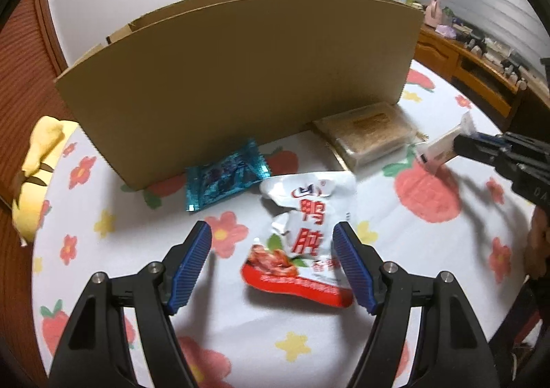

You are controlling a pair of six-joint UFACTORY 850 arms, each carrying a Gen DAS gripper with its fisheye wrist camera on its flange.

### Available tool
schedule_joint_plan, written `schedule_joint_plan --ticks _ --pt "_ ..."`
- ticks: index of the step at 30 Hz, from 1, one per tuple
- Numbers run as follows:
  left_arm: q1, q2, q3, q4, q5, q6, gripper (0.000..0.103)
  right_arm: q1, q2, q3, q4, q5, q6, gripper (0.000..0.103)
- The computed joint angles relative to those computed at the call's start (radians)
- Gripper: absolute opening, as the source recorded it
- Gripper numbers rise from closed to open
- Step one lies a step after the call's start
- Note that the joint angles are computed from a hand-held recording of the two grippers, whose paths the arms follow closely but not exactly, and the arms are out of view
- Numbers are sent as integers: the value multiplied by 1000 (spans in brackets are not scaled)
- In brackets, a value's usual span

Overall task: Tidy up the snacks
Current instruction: 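Grasp the white red-text duck pack with the left tool while the right tool holds the bar pack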

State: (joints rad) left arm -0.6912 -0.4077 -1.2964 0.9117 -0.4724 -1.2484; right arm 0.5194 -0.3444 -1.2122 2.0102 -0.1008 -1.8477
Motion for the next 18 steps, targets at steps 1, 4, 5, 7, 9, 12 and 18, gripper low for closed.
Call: schedule_joint_plan --ticks 1,4,5,7,9,12,18 --pt "0 -5 -7 -12 2 14 74 0 0 0 8 1 -8 13" --pt "-3 -22 -32 -45 8 67 74 2 0 0 30 5 -30 13" --pt "-3 -30 -44 -71 9 105 74 2 0 0 34 5 -35 13" --pt "-3 -53 -77 -144 -7 210 74 3 -1 0 53 7 -53 13" --pt "-5 -72 -103 -167 -32 253 74 5 -1 1 91 10 -92 13" --pt "4 -88 -134 -243 -45 336 74 7 1 4 169 14 -174 13" --pt "38 -74 -120 -408 30 470 58 9 3 8 259 16 -267 13"
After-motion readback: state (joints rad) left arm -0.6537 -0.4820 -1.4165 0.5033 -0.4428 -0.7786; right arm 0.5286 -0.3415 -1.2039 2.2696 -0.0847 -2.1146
